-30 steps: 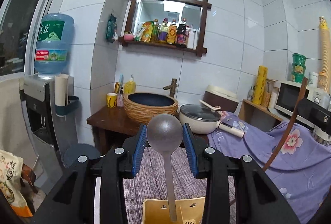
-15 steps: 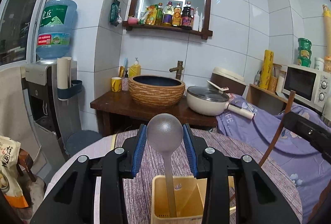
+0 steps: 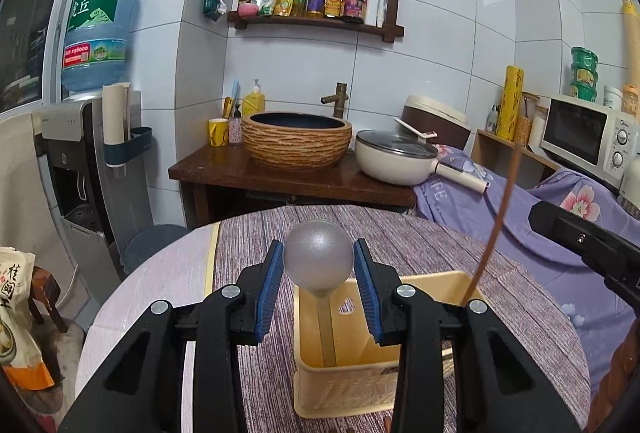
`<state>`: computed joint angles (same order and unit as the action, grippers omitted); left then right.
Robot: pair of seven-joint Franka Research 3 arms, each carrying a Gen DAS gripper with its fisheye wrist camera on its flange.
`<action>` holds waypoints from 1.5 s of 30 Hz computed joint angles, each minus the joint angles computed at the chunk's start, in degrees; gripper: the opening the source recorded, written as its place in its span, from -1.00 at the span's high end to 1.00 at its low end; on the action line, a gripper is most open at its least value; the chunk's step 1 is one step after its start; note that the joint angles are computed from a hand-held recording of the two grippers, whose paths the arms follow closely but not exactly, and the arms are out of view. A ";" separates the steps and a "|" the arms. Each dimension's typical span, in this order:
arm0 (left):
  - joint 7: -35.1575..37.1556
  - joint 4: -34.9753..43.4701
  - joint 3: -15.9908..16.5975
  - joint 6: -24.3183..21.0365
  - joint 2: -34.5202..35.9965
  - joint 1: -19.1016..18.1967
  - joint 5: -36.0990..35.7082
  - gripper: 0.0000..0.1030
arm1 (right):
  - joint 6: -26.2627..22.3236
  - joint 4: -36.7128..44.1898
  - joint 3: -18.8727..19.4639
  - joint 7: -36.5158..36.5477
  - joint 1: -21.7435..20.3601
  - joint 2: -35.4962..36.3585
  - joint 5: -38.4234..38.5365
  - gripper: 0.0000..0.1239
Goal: Organize utensils
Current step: 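Drop the chopstick into the holder with the right tool while the left tool releases the spoon into it, then move both open tools back down to the utensils on the cloth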
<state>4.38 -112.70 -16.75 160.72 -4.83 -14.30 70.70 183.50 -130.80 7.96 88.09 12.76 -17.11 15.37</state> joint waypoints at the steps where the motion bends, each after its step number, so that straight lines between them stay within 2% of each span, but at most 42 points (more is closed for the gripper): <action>1: 0.27 -0.17 0.01 0.04 -0.01 -0.05 -0.21 0.31 | -0.01 -0.13 0.33 0.16 -0.39 -0.05 -0.17 0.95; 2: 0.36 -0.27 -0.02 0.06 0.00 -0.10 -0.27 0.31 | -0.05 -0.32 0.97 0.42 -1.14 -0.14 -0.55 0.95; 5: 1.60 -0.59 0.02 0.53 0.04 -0.22 -1.29 0.30 | -0.18 -0.84 -0.51 -0.57 0.72 -0.34 -0.17 0.94; 7: 1.04 -0.83 -0.15 0.35 -0.21 -0.22 -0.37 0.11 | 0.06 -1.53 2.02 0.63 -2.11 -0.86 -1.25 0.94; 9: -2.13 -1.43 -0.44 0.33 -1.00 -0.01 2.50 -0.22 | 0.08 -2.21 2.64 0.92 -2.88 -1.36 -1.79 0.92; 10: -3.81 -1.89 -0.50 0.59 -1.58 0.18 3.91 -0.27 | -0.27 -2.51 3.47 1.43 -3.90 -1.68 -2.18 0.88; 12: -5.47 -2.83 -0.44 1.56 -2.68 0.51 4.84 -0.33 | -0.88 -3.43 4.02 2.51 -4.77 -2.53 -2.49 0.65; 13: -5.44 -3.50 -0.33 2.23 -3.35 0.69 4.29 -0.35 | -0.46 -4.37 2.91 2.61 -3.57 -3.12 -1.90 0.38; 14: -5.62 -4.09 -0.39 2.56 -4.00 0.92 3.92 -0.40 | 0.05 -5.29 2.35 2.73 -3.03 -3.73 -1.54 0.23; 16: -6.63 -6.07 -0.76 2.41 -6.16 1.56 3.49 -0.49 | -1.48 -6.78 5.70 4.69 -7.37 -5.54 -2.51 0.22; 17: -6.31 -7.01 -1.02 2.03 -7.13 1.80 2.70 -0.55 | -2.73 -7.44 7.21 6.03 -9.41 -6.46 -3.21 0.22; 18: -5.39 -8.07 -1.26 1.46 -8.13 1.93 1.34 -0.59 | -3.87 -8.06 7.28 6.93 -9.76 -7.08 -3.53 0.22; 21: -1.82 -11.29 -1.97 -0.78 -10.84 2.04 -4.17 -0.65 | -8.44 -9.72 5.15 8.83 -8.30 -8.44 -3.74 0.22; 23: 3.30 -13.67 -1.67 -1.70 -12.13 1.18 -10.45 -0.68 | -10.42 -11.30 2.85 8.93 -6.09 -9.21 -3.34 0.22; 26: 9.65 -16.80 -1.93 -3.13 -13.61 0.41 -17.39 -0.68 | -11.84 -14.13 3.59 10.79 -7.08 -10.65 -5.25 0.22; 30: 14.42 -20.64 -3.53 -5.87 -15.18 0.00 -21.78 -0.68 | -13.79 -17.95 2.04 11.67 -5.00 -12.27 -5.00 0.22; 34: 18.63 -23.78 -3.25 -5.50 -16.13 -1.55 -27.18 -0.67 | -15.89 -20.47 1.86 12.58 -3.87 -12.72 -5.17 0.22; 40: 25.00 -26.54 -2.69 -5.21 -15.93 -3.93 -34.81 -0.41 | -17.26 -23.16 0.44 12.92 -0.52 -12.87 -3.39 0.23; 42: 26.53 -27.25 -2.42 -4.89 -15.71 -4.59 -37.31 -0.27 | -17.42 -23.50 0.55 13.42 -0.30 -12.70 -3.15 0.26; 45: 26.60 -28.09 -2.78 -4.58 -15.62 -4.51 -39.34 -0.21 | -17.95 -23.56 1.29 14.90 -0.89 -12.57 -3.53 0.34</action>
<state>30.98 -140.80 -19.53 156.14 -20.44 -18.81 31.36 165.56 -154.36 9.25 102.99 11.87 -29.68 11.83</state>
